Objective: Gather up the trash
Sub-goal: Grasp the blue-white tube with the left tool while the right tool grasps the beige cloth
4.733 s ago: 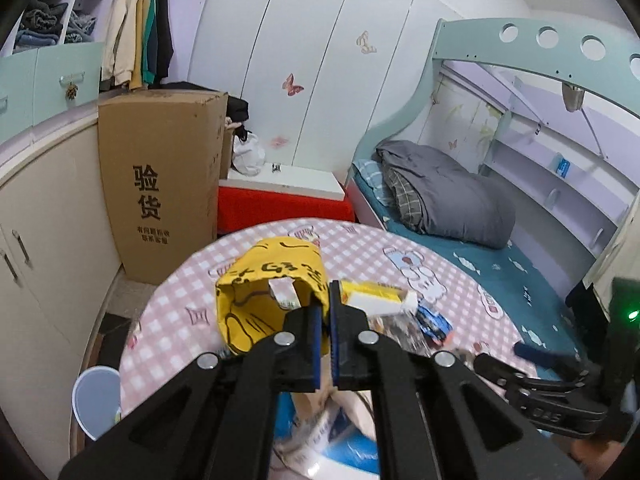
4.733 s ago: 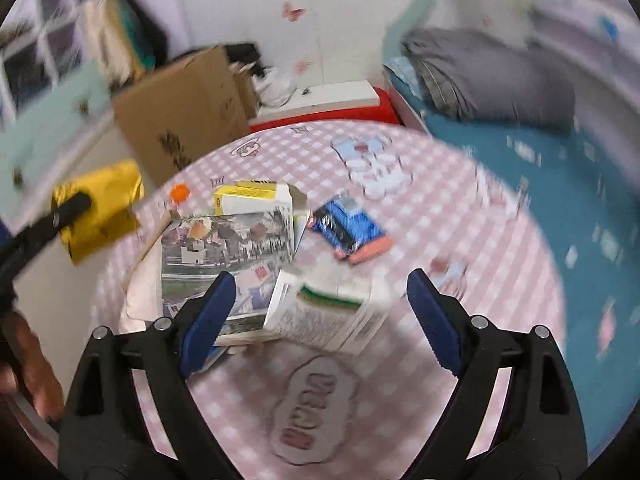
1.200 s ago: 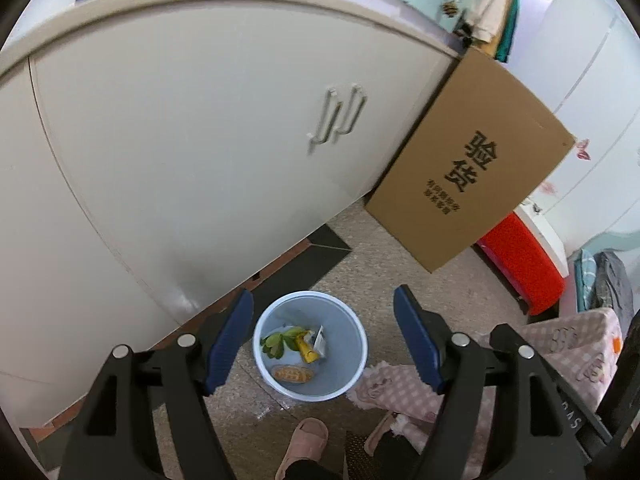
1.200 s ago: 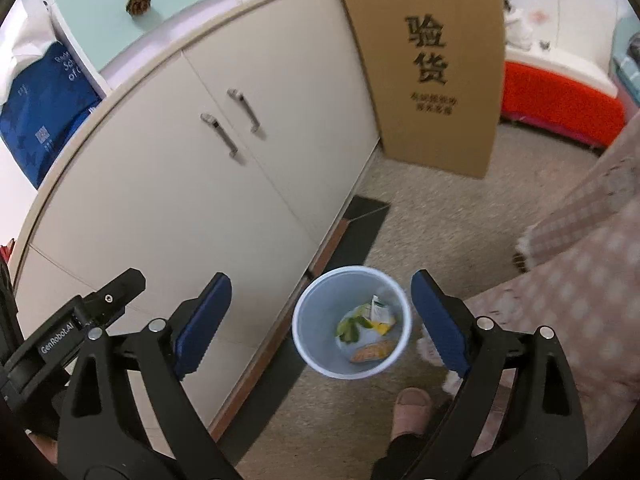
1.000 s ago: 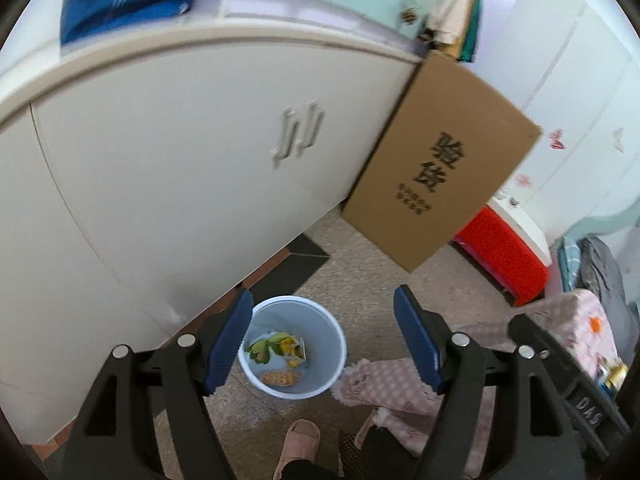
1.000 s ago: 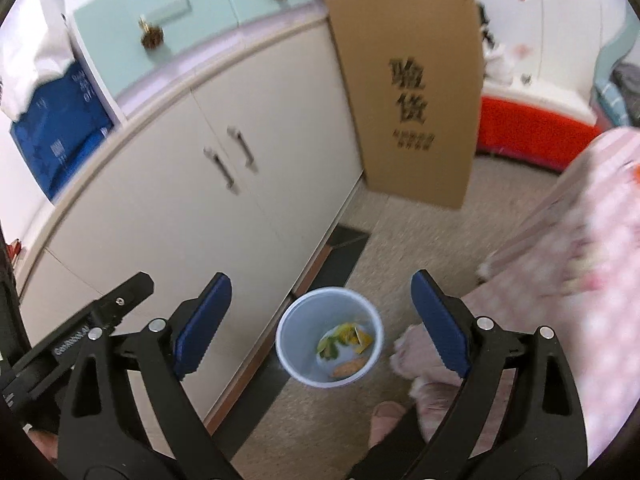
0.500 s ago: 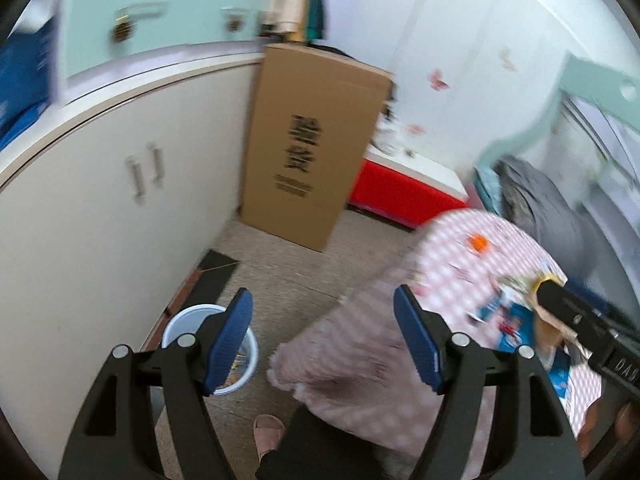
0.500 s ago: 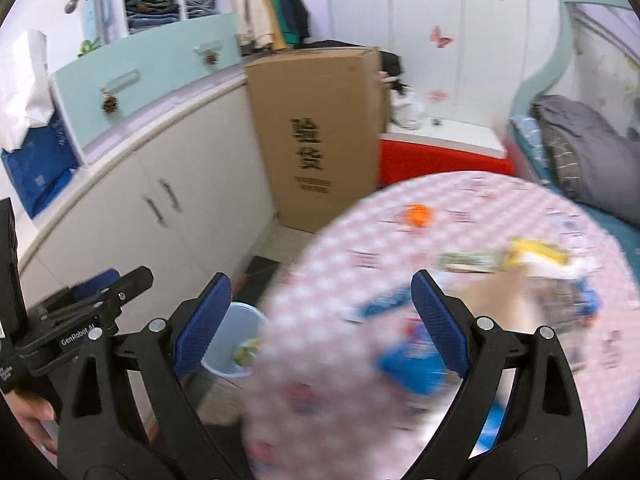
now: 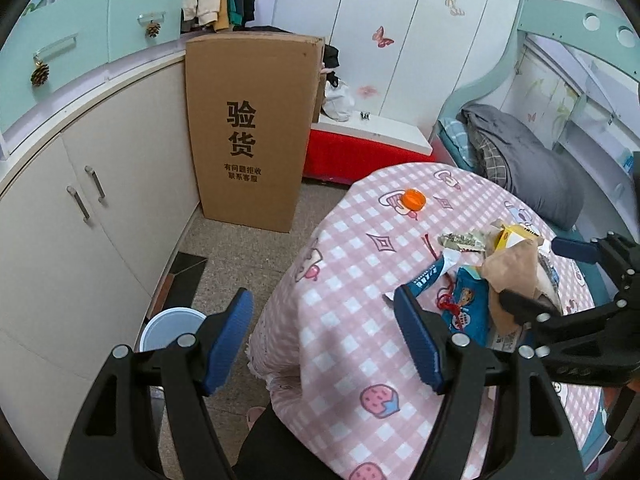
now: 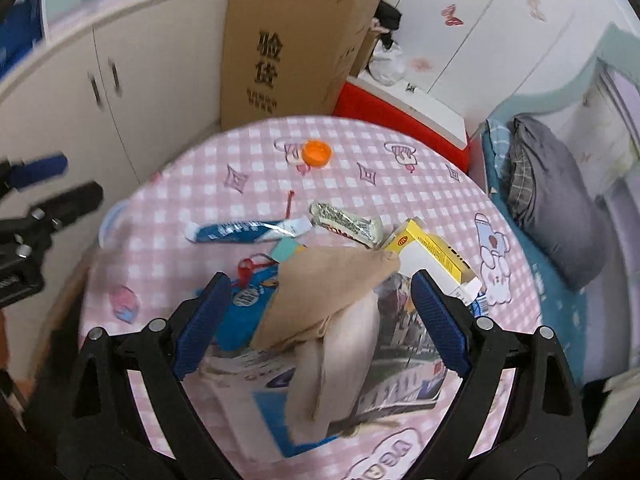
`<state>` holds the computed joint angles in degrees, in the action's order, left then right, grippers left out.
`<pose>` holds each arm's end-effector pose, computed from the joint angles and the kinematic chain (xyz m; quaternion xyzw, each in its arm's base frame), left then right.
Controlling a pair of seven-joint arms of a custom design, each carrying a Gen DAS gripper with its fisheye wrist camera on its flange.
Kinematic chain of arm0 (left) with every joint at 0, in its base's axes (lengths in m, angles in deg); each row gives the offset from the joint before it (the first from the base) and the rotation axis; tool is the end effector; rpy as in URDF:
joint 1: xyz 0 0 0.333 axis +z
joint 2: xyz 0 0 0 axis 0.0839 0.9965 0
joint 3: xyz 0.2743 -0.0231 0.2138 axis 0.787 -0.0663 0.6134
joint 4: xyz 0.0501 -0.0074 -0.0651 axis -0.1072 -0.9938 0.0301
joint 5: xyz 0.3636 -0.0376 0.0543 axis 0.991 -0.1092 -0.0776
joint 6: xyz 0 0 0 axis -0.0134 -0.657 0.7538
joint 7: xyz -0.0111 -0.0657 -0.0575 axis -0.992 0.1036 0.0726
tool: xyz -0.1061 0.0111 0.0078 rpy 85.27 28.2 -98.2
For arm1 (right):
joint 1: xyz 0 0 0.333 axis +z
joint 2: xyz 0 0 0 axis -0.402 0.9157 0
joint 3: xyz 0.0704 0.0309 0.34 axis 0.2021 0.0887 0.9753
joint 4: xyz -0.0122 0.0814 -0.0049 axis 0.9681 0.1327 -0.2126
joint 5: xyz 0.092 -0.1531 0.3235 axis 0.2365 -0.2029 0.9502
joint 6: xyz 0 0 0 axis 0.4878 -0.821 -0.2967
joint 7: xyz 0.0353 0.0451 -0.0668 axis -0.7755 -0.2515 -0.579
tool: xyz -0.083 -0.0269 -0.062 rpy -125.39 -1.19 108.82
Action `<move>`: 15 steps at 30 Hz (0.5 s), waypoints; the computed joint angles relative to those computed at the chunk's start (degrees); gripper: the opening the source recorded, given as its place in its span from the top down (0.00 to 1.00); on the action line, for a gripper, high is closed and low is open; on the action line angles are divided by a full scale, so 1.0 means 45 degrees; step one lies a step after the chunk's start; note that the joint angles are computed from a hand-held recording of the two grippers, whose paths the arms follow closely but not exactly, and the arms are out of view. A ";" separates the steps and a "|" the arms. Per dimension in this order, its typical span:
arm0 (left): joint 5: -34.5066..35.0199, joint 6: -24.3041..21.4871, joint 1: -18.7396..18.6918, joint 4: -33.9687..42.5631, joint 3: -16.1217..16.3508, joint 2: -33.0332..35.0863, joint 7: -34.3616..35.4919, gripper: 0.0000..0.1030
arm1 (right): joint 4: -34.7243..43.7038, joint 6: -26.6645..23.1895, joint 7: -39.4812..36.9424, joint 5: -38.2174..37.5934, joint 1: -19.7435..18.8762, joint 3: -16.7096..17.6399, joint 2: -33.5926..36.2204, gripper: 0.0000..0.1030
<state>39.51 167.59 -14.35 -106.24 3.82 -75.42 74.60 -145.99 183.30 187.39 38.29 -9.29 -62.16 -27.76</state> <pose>0.4004 -0.1160 0.5255 -0.6133 0.7001 -0.3227 0.1718 0.4229 0.2176 0.5522 -0.7643 0.5808 -0.2592 0.1062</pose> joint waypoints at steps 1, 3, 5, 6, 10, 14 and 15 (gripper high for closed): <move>-0.0070 -0.0075 -0.0098 0.0112 0.0044 0.0151 0.0038 0.31 | 0.0052 -0.0117 -0.0117 0.0025 0.0000 -0.0025 0.0095 0.34; -0.0206 -0.0139 -0.0212 0.0317 0.0107 0.0424 0.0223 0.31 | 0.0162 -0.0321 0.0260 -0.0584 -0.0127 0.0118 0.0201 0.73; -0.0262 -0.0136 -0.0201 0.0509 0.0019 0.0703 0.0363 0.31 | 0.0018 0.0166 0.0218 -0.0388 -0.0081 -0.0148 0.0042 0.79; -0.0378 -0.0140 -0.0315 0.0641 0.0055 0.0885 0.0564 0.31 | 0.0030 0.0230 0.0175 -0.0305 -0.0095 -0.0180 0.0023 0.86; -0.1189 -0.0303 -0.0784 0.1149 0.0161 0.1533 0.1661 0.31 | -0.0064 0.0750 0.0279 -0.0299 -0.0286 -0.0236 0.0053 0.93; -0.1608 -0.0413 -0.0523 0.1707 -0.0397 0.2319 0.2178 0.31 | -0.0416 0.1919 0.0167 0.0684 -0.0391 -0.0592 -0.0123 0.93; -0.1616 -0.0438 -0.0394 0.1822 -0.0581 0.2484 0.2242 0.31 | -0.0496 0.2149 0.0170 0.0916 -0.0464 -0.0628 -0.0156 0.93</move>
<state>32.23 165.61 -16.13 -98.04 1.21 -64.24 84.69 -148.22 192.97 188.16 42.41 -11.38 -64.99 -28.46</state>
